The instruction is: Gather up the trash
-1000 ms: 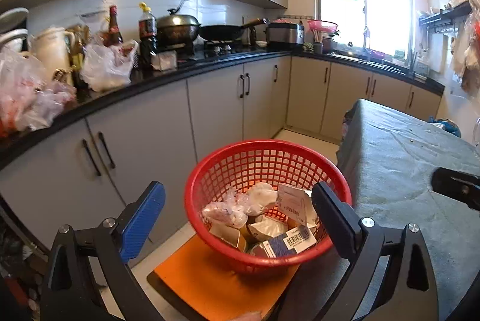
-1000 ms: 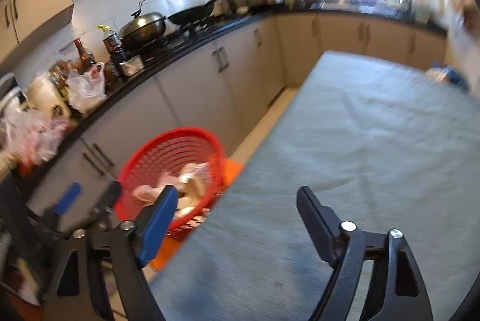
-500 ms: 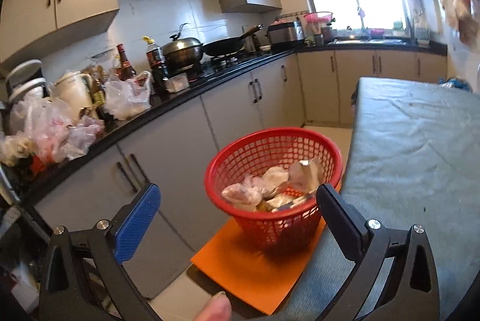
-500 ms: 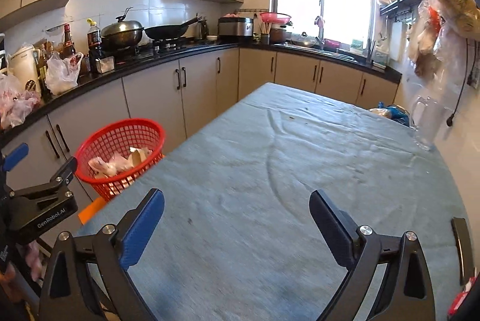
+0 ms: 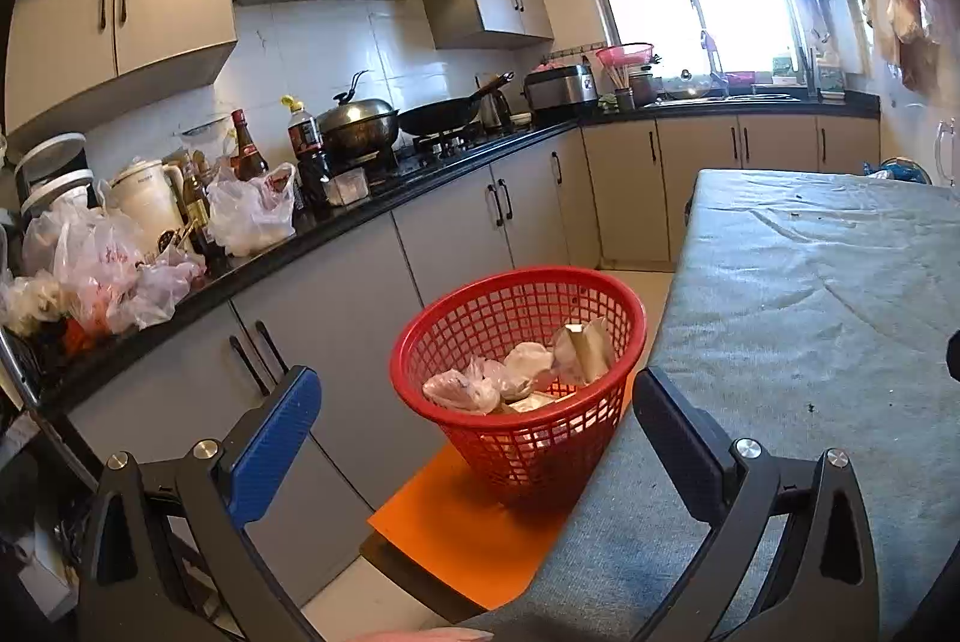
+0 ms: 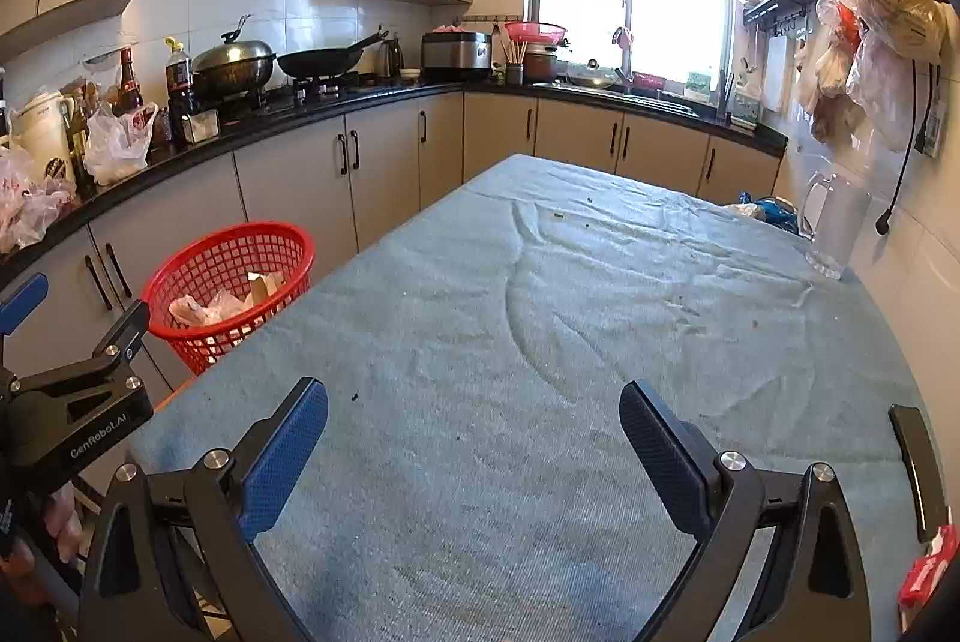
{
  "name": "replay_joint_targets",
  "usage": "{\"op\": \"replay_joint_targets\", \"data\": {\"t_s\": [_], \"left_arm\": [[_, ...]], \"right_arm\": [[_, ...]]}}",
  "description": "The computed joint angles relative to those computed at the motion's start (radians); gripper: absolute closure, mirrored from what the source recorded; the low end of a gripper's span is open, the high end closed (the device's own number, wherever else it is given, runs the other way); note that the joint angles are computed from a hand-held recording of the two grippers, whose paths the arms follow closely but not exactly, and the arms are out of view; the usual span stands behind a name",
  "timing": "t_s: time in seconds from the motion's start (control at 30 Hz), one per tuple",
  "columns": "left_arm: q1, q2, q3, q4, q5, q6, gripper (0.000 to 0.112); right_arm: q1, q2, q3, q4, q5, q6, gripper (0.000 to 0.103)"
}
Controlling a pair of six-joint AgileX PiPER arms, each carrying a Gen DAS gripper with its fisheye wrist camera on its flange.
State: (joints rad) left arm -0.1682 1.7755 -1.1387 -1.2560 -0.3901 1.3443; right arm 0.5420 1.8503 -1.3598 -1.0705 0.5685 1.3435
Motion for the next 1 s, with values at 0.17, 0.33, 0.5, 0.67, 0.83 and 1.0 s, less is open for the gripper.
{"op": "replay_joint_targets", "data": {"t_s": [0.17, 0.33, 0.5, 0.67, 0.83, 1.0], "left_arm": [[0.010, 0.005, 0.006, 0.015, 0.006, -0.022, 0.009], [0.024, 0.009, 0.007, 0.026, 0.015, -0.036, 0.009], [0.039, 0.012, -0.004, -0.003, 0.031, -0.021, 0.009], [0.049, 0.018, -0.014, -0.028, 0.045, 0.003, 0.009], [0.053, 0.021, -0.018, -0.034, 0.051, 0.012, 0.009], [0.055, 0.024, -0.018, -0.025, 0.052, 0.005, 0.009]], "right_arm": [[0.010, 0.013, -0.010, 0.007, 0.014, -0.013, 0.003], [0.025, 0.024, -0.021, -0.012, 0.039, -0.012, 0.003], [0.028, 0.038, -0.038, 0.000, 0.051, -0.030, 0.003], [0.030, 0.045, -0.046, 0.005, 0.055, -0.039, 0.003], [0.031, 0.050, -0.050, 0.008, 0.056, -0.043, 0.003], [0.030, 0.052, -0.050, 0.007, 0.053, -0.042, 0.003]]}}
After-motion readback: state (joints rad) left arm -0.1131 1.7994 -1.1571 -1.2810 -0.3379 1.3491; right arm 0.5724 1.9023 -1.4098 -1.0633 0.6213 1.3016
